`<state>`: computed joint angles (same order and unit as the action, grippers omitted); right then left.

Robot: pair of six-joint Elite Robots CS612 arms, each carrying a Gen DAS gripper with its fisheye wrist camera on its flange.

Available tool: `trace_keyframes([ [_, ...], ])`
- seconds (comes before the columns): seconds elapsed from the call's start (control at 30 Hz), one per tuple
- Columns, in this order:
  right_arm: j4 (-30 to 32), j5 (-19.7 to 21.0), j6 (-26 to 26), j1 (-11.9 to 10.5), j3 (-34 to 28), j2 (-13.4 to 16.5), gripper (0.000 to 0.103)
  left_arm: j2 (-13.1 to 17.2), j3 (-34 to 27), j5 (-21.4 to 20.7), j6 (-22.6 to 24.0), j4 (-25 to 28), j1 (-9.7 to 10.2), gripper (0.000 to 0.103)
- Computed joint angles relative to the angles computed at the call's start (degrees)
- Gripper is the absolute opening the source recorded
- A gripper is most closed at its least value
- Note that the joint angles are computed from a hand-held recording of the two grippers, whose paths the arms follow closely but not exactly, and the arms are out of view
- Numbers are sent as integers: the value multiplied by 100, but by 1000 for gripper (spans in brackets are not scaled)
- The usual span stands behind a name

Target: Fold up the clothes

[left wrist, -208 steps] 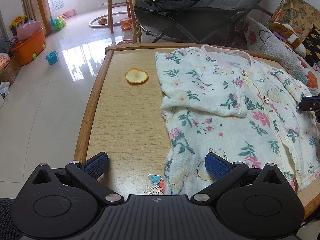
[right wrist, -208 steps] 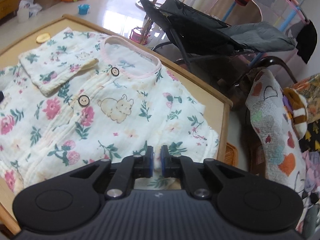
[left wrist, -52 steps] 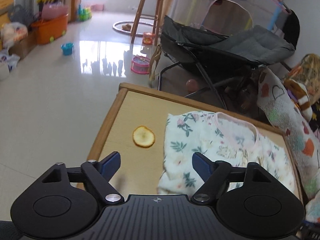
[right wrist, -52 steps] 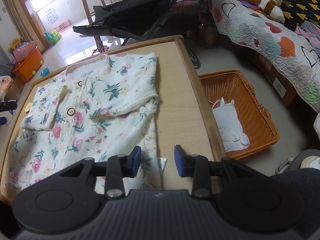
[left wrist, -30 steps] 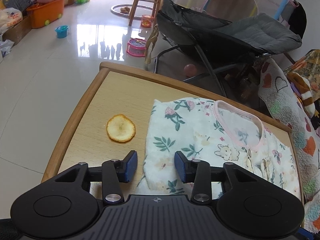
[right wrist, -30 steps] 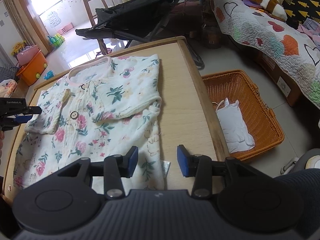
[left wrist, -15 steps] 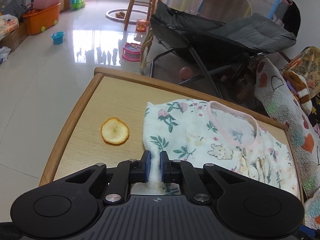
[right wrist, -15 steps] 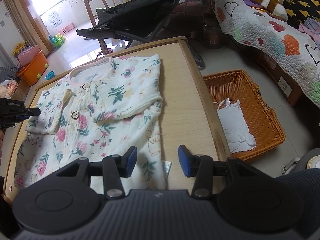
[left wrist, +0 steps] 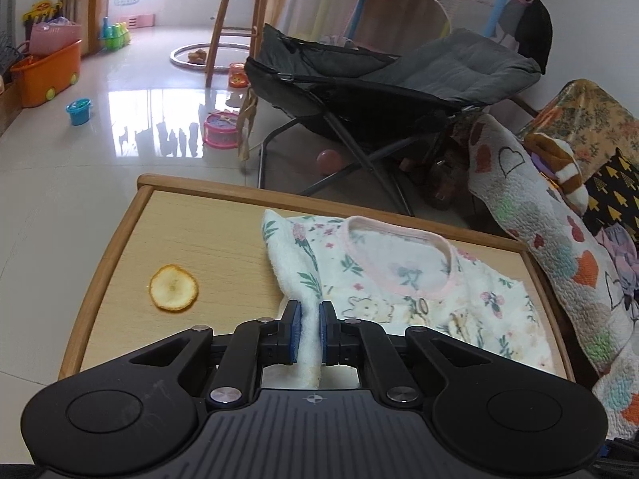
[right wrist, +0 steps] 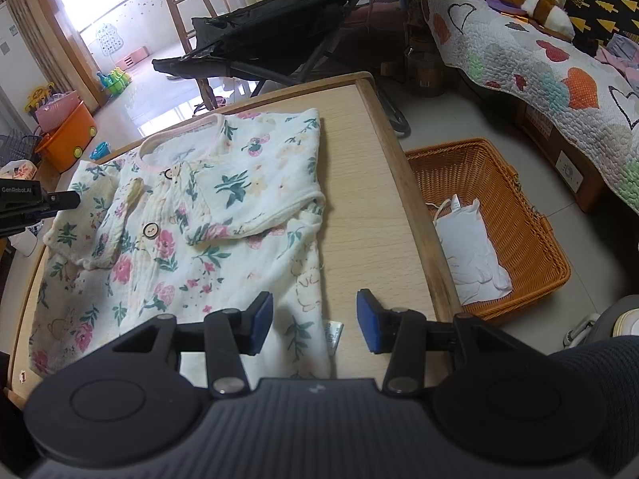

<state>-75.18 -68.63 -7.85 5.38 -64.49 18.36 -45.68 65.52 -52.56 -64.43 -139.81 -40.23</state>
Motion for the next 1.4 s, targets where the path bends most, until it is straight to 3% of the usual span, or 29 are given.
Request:
trace_keyframes([
  [0.3,-3,0,-23,-1,-7,9,47,119,-249,-72,344,-9,-25,9],
  [0.63,13,24,-45,-1,-12,6,49,324,-580,-473,1302,95,-63,10],
  [0.83,13,28,-71,3,-2,2,51,389,-632,-716,771,284,-16,10],
  [0.93,10,42,-63,-1,3,1,51,427,-650,-704,794,290,-20,11],
  [1.03,4,28,-79,5,7,0,52,458,-678,-660,800,301,-29,20],
  [1.4,5,-8,-118,17,-31,21,52,451,-624,-692,687,-177,-49,20],
])
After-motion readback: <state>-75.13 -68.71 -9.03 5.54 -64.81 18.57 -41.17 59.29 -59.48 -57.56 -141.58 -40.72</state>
